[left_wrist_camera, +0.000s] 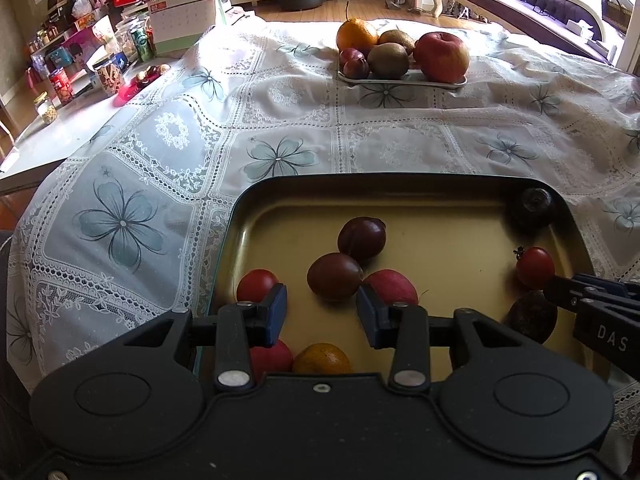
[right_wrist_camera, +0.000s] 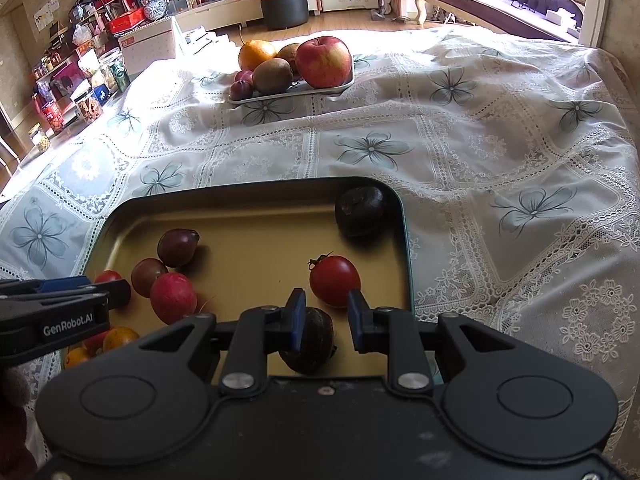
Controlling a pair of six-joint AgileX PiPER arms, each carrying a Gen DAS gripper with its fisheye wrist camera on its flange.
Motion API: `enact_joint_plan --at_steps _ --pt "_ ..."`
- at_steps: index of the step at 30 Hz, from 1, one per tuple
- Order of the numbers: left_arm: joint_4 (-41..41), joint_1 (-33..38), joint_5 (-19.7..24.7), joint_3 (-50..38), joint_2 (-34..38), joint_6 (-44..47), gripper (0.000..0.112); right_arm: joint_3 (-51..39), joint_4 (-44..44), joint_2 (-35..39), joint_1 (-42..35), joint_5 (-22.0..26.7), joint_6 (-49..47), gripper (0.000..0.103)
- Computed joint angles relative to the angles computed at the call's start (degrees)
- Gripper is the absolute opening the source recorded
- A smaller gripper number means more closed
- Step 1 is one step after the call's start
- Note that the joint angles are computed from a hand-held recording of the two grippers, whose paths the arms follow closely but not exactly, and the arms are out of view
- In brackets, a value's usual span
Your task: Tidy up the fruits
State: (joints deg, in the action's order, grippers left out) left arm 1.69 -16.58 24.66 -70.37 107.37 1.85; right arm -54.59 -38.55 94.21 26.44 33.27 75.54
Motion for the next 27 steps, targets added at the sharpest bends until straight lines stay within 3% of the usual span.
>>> enact_joint_plan --at_steps 27 --pt "-1.06 -0.05 0.08 0.19 0.04 0.88 0.049 -0.13 1.31 0.6 -0.01 -0.9 -1.32 0.025"
